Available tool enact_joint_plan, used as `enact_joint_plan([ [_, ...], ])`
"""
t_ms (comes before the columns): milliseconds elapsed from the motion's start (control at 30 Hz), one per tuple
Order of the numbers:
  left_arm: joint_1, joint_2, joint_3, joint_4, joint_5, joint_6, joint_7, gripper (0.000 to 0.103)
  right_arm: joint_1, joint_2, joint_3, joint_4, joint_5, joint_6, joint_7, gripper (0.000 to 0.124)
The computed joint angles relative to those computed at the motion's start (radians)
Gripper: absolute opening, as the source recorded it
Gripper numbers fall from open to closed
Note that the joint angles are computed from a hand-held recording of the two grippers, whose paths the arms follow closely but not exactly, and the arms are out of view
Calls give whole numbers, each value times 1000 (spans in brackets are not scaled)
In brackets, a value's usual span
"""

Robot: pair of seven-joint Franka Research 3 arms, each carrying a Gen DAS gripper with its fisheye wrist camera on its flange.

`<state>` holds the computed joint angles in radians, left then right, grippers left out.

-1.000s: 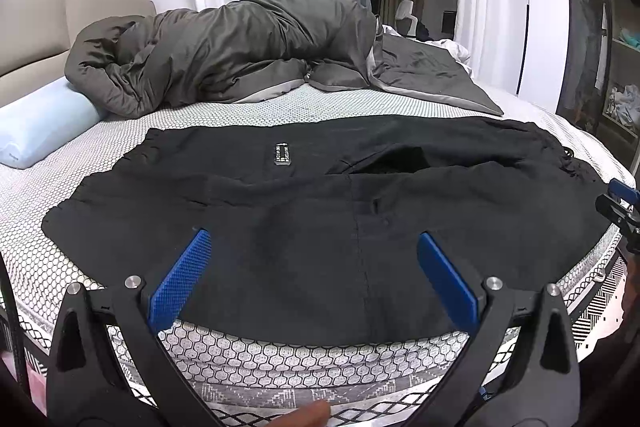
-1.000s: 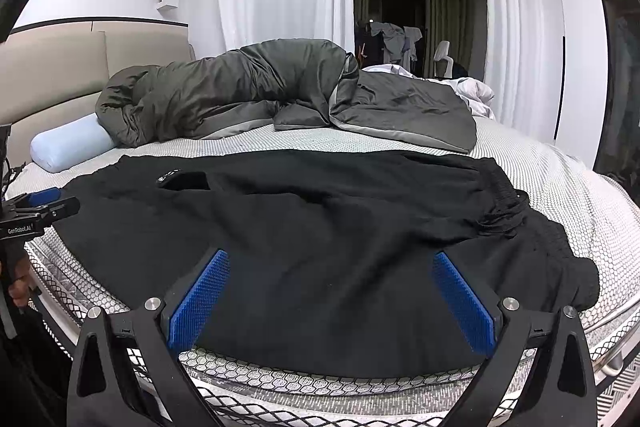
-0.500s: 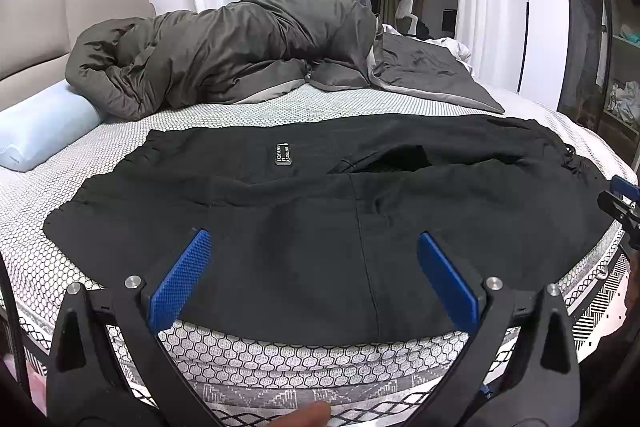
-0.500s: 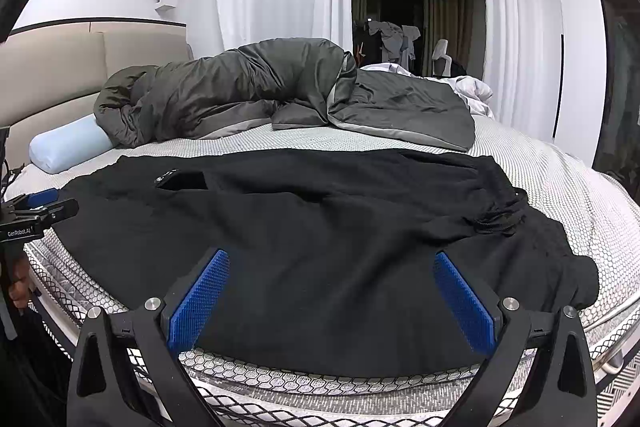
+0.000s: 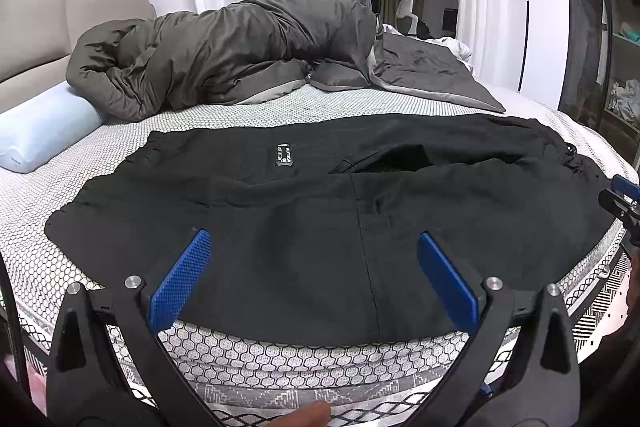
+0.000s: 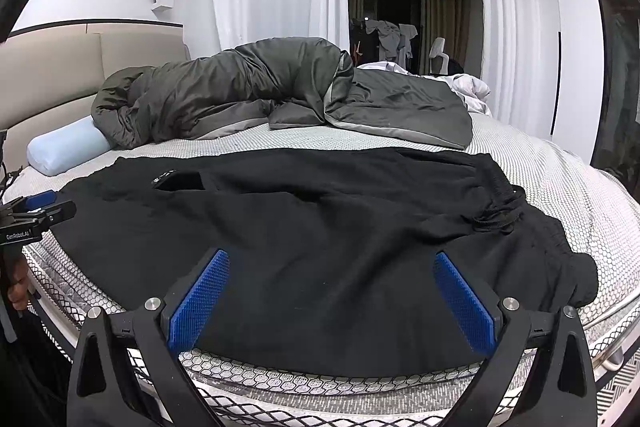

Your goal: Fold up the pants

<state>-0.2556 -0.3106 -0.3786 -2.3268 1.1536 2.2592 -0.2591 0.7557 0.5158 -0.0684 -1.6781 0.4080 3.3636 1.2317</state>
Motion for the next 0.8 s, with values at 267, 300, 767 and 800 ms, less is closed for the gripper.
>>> enact_joint_plan([
  [267, 1, -4, 2, -4, 1, 3, -1, 102, 14, 6, -22, 11, 21, -9, 18, 103],
  [300, 1, -2, 1, -2, 0, 0, -1, 102, 14, 7, -24, 12, 23, -9, 23, 103],
  [767, 22, -65, 15, -54, -52, 53, 9, 102, 80, 16, -121, 50, -12, -105, 100, 103],
  [800, 27, -69, 16, -57, -55, 57, 11, 102, 88, 14, -135, 55, -26, -119, 113, 103],
])
